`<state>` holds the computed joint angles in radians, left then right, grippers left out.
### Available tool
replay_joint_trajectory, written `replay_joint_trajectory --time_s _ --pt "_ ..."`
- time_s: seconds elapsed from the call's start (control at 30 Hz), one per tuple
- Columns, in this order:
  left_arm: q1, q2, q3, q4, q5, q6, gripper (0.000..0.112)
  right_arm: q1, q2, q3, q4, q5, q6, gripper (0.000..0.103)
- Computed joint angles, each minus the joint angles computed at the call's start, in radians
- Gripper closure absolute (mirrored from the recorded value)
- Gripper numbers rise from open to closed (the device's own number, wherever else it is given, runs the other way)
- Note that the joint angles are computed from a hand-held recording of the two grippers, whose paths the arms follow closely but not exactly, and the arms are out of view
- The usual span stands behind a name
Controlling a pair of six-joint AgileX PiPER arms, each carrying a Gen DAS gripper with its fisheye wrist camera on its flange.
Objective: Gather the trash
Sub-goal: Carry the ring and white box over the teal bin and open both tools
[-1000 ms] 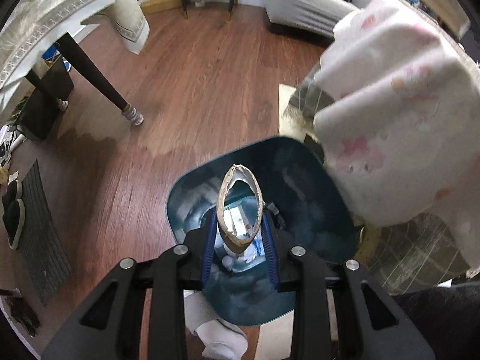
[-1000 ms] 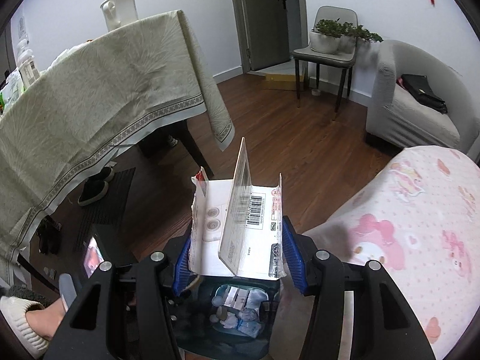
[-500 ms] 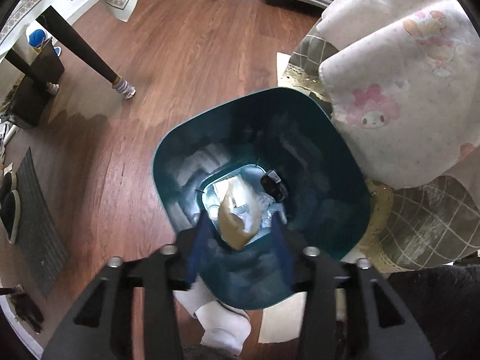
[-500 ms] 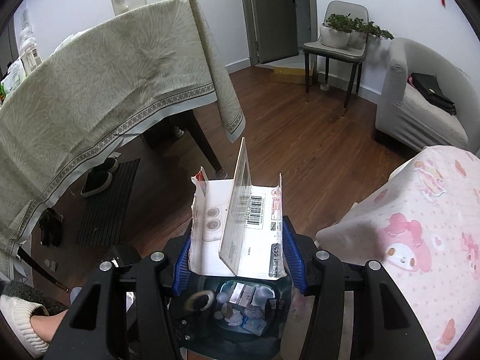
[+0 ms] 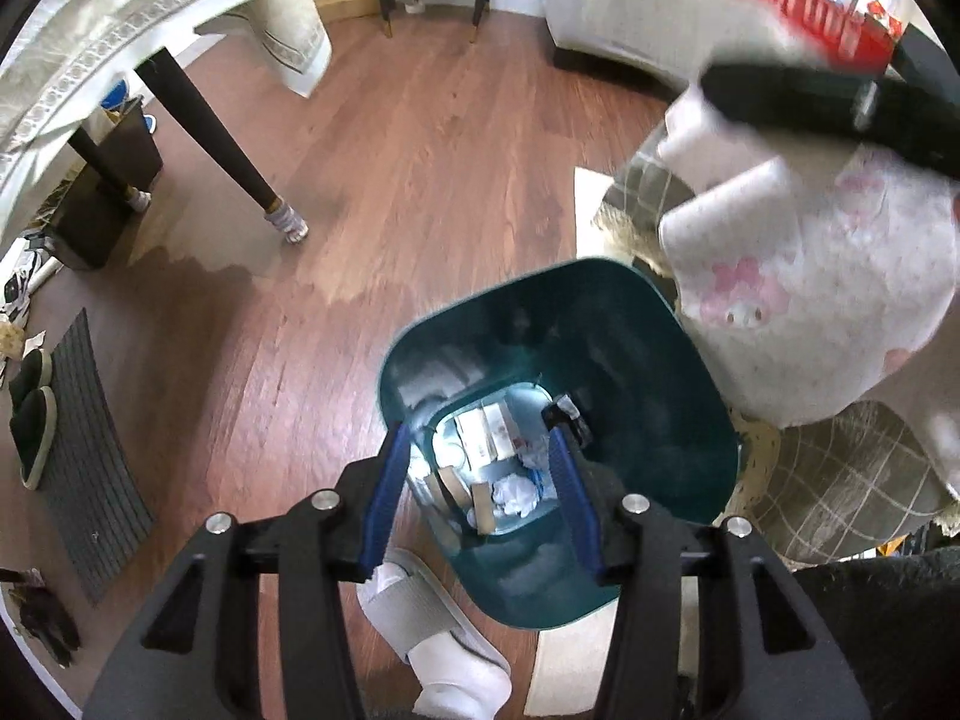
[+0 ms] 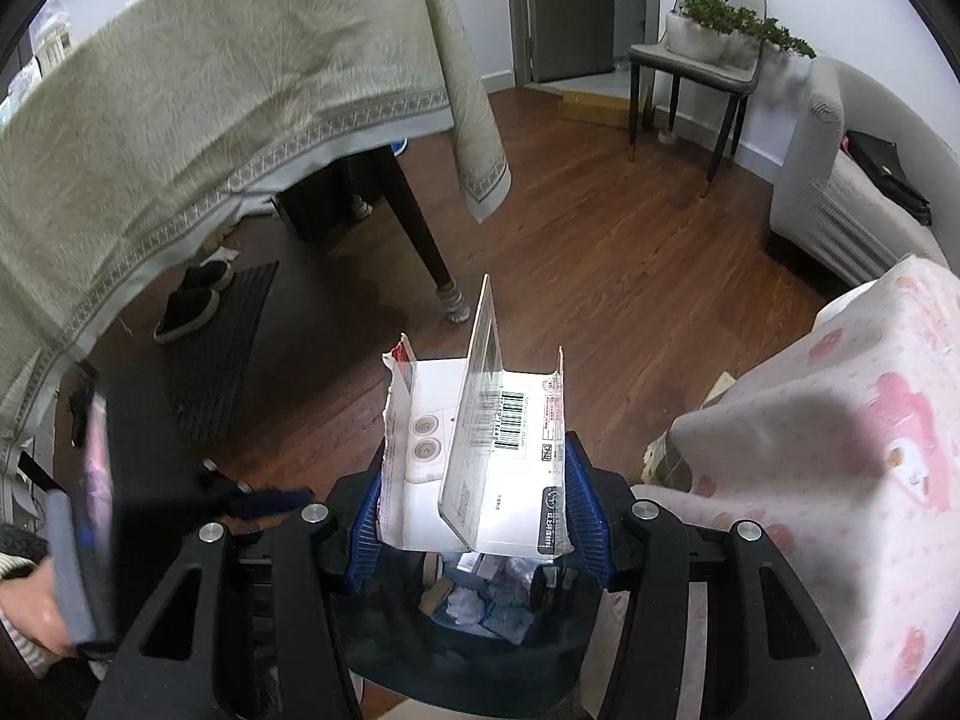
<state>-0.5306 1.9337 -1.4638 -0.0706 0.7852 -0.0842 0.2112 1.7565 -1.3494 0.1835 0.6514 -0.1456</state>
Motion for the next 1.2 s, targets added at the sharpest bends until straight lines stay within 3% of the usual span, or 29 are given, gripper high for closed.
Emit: replay_joint_trajectory --time_s 0.53,0.8,1.0,1.2 --pt "0.059 -0.107 -0.056 -0.049 -0.017 -0.007 0.08 0.028 0.098 0.063 0.003 0.016 -0.009 0.049" --pt "0.067 -0.116 -0.127 -0.064 0.005 -0.018 0.081 0.024 0.131 0.111 0.026 0.033 -0.037 0.049" --pt "0.059 -0.112 -0.18 -0.054 0.017 -0.057 0.081 0.014 0.127 0.144 -0.007 0.043 -0.032 0.032" --pt "0.043 -0.095 -0.245 -0.022 0.041 -0.108 0.081 0.004 0.064 0.186 0.014 0.037 -0.077 0.031"
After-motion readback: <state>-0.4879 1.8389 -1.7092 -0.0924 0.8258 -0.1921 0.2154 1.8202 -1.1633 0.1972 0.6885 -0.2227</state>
